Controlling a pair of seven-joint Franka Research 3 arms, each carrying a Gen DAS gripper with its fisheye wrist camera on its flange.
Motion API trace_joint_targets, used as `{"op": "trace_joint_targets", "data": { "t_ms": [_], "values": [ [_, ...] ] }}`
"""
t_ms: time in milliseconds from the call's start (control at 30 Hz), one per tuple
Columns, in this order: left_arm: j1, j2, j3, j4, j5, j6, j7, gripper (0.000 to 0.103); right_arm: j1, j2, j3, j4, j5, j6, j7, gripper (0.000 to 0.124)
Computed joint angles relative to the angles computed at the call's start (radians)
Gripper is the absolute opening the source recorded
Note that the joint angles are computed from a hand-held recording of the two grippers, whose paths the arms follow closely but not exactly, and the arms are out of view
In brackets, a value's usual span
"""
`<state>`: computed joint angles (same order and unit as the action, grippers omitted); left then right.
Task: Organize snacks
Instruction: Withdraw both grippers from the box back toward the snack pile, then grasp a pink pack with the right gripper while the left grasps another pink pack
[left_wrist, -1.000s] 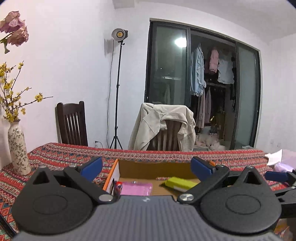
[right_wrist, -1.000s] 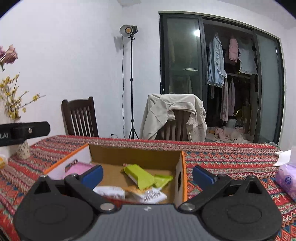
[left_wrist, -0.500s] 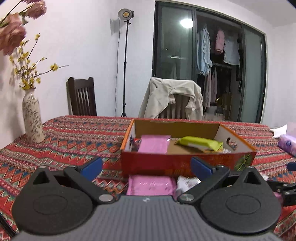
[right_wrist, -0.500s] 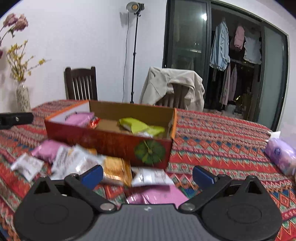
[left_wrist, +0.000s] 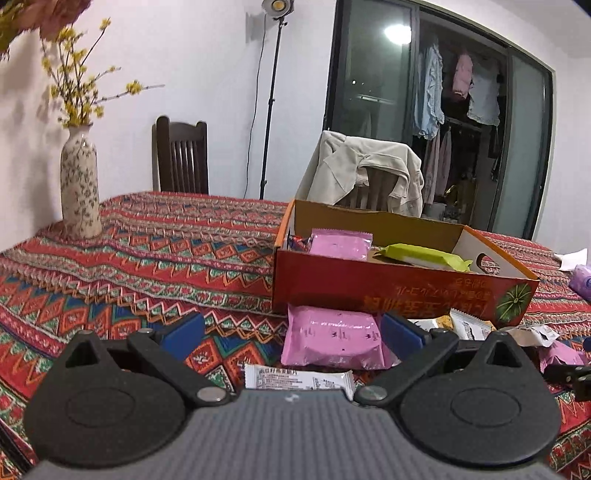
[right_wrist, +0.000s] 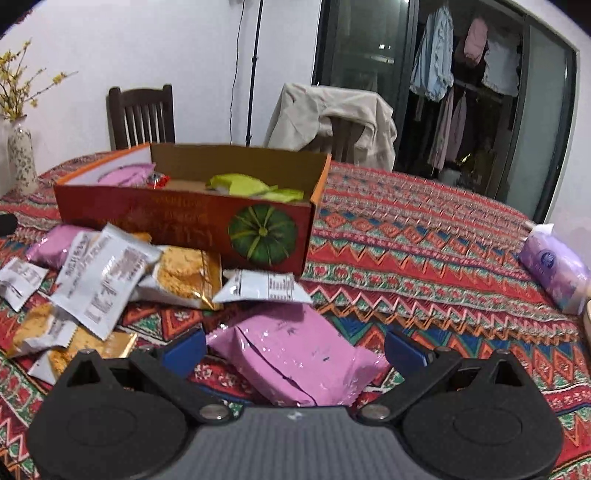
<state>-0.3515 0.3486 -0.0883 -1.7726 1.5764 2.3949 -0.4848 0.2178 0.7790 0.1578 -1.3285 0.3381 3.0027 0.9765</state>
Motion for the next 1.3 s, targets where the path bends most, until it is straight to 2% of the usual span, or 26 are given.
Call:
{"op": "trace_joint_targets", "data": {
  "t_ms": [100,233,633,700,767,800,900,1033,1100,1200,1300],
  "values": [
    [0.004,0.007,-0.001,0.004,-0.014,0.017,0.011,0.103,0.023,0.041,-0.035,0.071,-0.031,-0.072,0.041,0.103],
    [0.002,0.010,0.002,0.007,-0.016,0.029,0.017,0.103,-0.010,0.078,0.008,0.136,0.012,-0.135,0.029,0.103],
    [0.001,0.012,0.009,0.008,-0.023,0.035,0.010,0.103,-0.018,0.091,0.025,0.157,0.038,-0.147,-0.017,0.102],
    [0.000,0.012,0.008,0.008,-0.027,0.029,0.010,0.103,-0.036,0.081,0.055,0.135,0.058,-0.128,-0.057,0.091],
    [0.000,0.012,0.008,0.007,-0.030,0.027,0.006,0.103,-0.055,0.068,0.089,0.106,0.083,-0.095,-0.109,0.066],
    [0.002,0.012,0.008,0.007,-0.030,0.030,0.004,0.103,-0.056,0.060,0.092,0.092,0.092,-0.082,-0.120,0.062],
    [0.001,0.012,0.008,0.008,-0.035,0.026,0.007,0.103,-0.053,0.049,0.089,0.071,0.110,-0.045,-0.127,0.058],
    [0.000,0.014,0.009,0.010,-0.036,0.025,0.010,0.103,-0.112,0.031,0.181,0.011,0.165,0.061,-0.203,0.053],
    [-0.001,0.014,0.009,0.011,-0.036,0.021,0.010,0.103,-0.159,0.029,0.253,-0.019,0.189,0.131,-0.248,0.053],
    [-0.004,0.016,0.009,0.012,-0.039,0.010,0.011,0.103,-0.272,0.049,0.423,-0.067,0.182,0.248,-0.318,0.052],
    [-0.005,0.019,0.007,0.019,-0.057,0.002,0.035,0.103,-0.342,0.072,0.524,-0.100,0.125,0.322,-0.325,0.052]
  ]
}}
